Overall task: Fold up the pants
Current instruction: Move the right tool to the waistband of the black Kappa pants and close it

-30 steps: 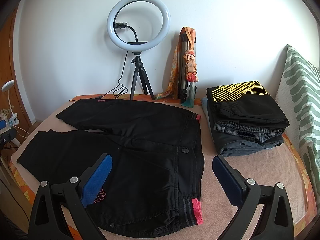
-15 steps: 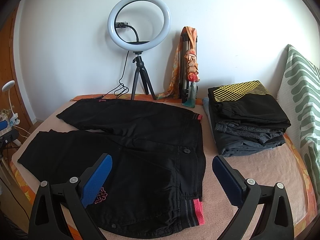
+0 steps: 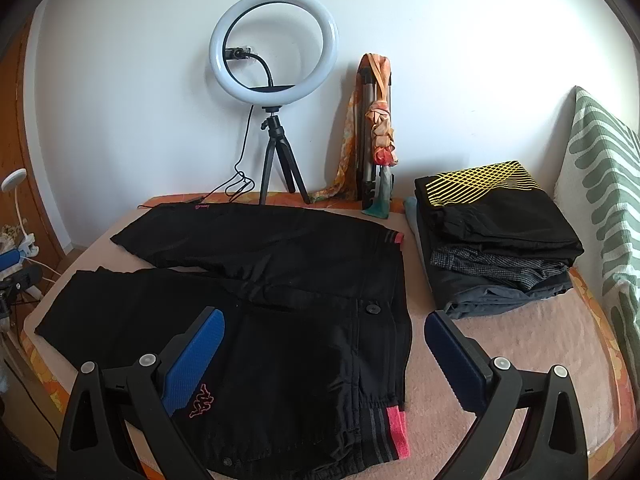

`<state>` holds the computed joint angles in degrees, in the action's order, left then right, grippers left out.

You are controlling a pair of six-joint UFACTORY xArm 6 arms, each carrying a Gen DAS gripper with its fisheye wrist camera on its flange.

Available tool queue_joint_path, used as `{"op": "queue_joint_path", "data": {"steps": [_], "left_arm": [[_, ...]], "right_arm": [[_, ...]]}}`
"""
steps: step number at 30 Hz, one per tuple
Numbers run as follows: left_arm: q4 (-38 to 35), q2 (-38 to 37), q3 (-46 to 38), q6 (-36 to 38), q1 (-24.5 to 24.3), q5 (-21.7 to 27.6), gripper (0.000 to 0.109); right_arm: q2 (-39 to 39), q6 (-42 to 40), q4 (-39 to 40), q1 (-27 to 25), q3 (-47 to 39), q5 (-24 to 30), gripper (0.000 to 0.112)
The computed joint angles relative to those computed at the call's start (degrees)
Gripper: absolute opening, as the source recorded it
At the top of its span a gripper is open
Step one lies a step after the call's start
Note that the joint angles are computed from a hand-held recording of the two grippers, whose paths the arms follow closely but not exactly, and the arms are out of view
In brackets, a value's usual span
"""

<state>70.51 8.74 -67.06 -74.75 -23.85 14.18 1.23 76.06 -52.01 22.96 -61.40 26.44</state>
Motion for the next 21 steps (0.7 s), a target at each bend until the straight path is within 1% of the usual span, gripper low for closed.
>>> {"op": "queue_joint_path", "data": {"steps": [2, 4, 6, 8, 10, 12, 13, 14, 15, 16, 18, 21], "left_arm": [[-1.2, 0.8, -0.3, 1.3, 0.6, -1.8, 0.103], [-3.9, 1.7, -0.6, 3.6, 1.2, -3.3, 0.103], [-5.8, 2.6, -1.1, 5.0, 1.7, -4.3, 0.103], [-8.9, 3.7, -2.0, 8.0, 1.7, -4.0, 0.103], [-14.0, 5.1, -3.2, 13.6, 1.4, -3.3, 0.103], [-14.0, 6.2, -4.4, 13.6, 1.6, -2.6, 0.103], [-15.2, 6.9, -5.0, 14.7, 1.6, -2.1, 0.103], [-18.5, 7.5, -5.5, 17.5, 1.7, -1.9, 0.103], [-24.1, 8.1, -5.6, 22.3, 1.8, -2.7, 0.102], [-28.0, 8.6, -5.6, 25.4, 1.9, -3.2, 0.102], [-30.9, 9.3, -6.3, 27.1, 2.2, -2.9, 0.102], [-36.8, 10.7, -7.5, 31.7, 2.5, -2.1, 0.102]], "right_arm": [[0.6, -0.9, 0.9, -0.7, -0.4, -1.6, 0.102], [1.4, -2.0, 1.6, -1.3, -1.0, -3.4, 0.102], [2.4, -3.6, 2.2, -2.6, -1.3, -7.5, 0.102], [3.5, -4.6, 2.7, -3.5, -2.2, -9.9, 0.102], [4.9, -7.7, 4.8, -4.2, -3.6, -11.7, 0.102], [6.4, -11.4, 7.2, -4.9, -5.2, -12.9, 0.102], [7.3, -13.8, 9.2, -5.3, -6.0, -13.5, 0.102], [8.3, -17.5, 12.8, -5.6, -6.7, -14.1, 0.102], [9.1, -20.3, 15.8, -6.0, -7.2, -14.6, 0.102], [9.7, -22.8, 18.5, -6.4, -7.6, -15.1, 0.102], [11.4, -28.4, 24.7, -7.0, -8.8, -16.5, 0.102], [14.8, -41.5, 37.7, -7.3, -12.6, -16.5, 0.102]]}}
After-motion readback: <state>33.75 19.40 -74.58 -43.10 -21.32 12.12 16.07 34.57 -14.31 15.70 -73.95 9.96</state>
